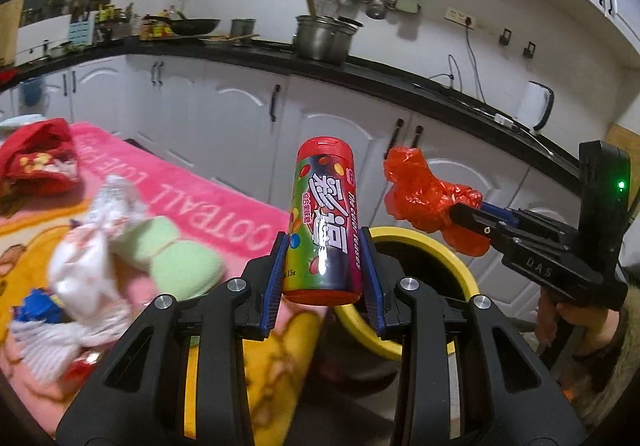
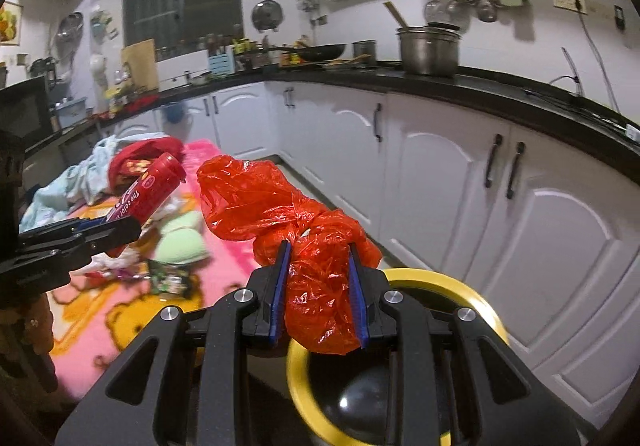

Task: Collect trash
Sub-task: 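Carry the can and red bag to the yellow bin and release both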

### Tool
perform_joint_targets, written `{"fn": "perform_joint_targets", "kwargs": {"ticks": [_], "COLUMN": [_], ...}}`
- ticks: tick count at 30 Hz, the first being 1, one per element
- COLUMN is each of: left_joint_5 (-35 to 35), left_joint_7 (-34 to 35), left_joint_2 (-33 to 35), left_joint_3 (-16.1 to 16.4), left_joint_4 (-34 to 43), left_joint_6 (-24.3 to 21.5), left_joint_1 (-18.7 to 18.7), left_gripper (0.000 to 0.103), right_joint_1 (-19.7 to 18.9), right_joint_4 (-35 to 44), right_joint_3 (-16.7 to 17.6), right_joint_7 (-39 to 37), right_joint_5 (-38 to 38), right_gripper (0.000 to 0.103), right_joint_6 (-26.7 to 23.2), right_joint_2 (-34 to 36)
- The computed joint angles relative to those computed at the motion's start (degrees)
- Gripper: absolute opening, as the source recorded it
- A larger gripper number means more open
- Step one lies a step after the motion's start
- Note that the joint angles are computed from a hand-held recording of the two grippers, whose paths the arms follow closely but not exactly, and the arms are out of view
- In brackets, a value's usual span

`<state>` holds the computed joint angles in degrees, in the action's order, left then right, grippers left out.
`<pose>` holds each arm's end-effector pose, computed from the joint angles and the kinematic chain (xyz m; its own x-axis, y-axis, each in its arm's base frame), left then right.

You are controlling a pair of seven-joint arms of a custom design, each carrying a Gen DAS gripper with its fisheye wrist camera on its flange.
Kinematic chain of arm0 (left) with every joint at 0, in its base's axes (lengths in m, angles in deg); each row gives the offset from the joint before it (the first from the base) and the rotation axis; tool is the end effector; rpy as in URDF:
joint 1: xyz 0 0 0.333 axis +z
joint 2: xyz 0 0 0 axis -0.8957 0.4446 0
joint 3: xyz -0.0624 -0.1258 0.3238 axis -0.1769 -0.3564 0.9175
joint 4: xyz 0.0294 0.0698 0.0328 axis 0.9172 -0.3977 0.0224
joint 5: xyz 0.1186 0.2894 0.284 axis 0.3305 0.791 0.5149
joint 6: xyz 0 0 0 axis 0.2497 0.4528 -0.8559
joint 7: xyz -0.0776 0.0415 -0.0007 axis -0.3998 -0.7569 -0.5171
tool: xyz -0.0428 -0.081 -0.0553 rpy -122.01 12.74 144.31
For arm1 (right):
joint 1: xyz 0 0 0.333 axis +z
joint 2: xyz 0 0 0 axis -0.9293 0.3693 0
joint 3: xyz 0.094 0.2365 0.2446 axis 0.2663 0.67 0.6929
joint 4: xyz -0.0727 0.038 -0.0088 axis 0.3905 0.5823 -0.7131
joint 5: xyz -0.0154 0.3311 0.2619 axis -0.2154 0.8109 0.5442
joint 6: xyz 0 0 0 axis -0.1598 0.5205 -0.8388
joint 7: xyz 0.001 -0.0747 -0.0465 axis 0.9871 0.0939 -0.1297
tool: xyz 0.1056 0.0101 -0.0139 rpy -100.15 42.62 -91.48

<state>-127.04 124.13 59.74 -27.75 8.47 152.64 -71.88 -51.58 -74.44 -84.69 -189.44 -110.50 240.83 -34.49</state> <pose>0.7547 -0.3293 0.5103 -0.7192 -0.6639 0.2049 -0.4711 0.2492 -0.8462 0.6480 0.2116 0.5041 -0.1387 -0.9882 -0.0642 -0.4675 0.1226 -0.8754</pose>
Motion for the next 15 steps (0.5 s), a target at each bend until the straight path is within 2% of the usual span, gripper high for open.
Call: {"fn": "perform_joint_targets", "kwargs": {"ticks": [7,15], "left_joint_5": [3.1,6.9], "left_joint_7": [-3.0,-4.9], "left_joint_2": [5.6,10.9], "left_joint_3": [0.5,0.9], "left_joint_4": [7.5,14.6], "left_joint_6": [-4.3,-7.9], "left_joint_1": [-3.7,-7.5], "left_gripper": [0.027,0.027], "right_joint_1": [-1.8,-3.9], "right_joint_4": [-4.7,-8.9], "right_joint_3": [-0.6,0.5], "right_joint_7": [5.8,9.2], "right_joint_5": [-2.6,-3.2], "right_gripper": [0.026,0.026], "right_joint_6": [-1.1,-4.0], "right_joint_2": [-2.4,-4.3]}}
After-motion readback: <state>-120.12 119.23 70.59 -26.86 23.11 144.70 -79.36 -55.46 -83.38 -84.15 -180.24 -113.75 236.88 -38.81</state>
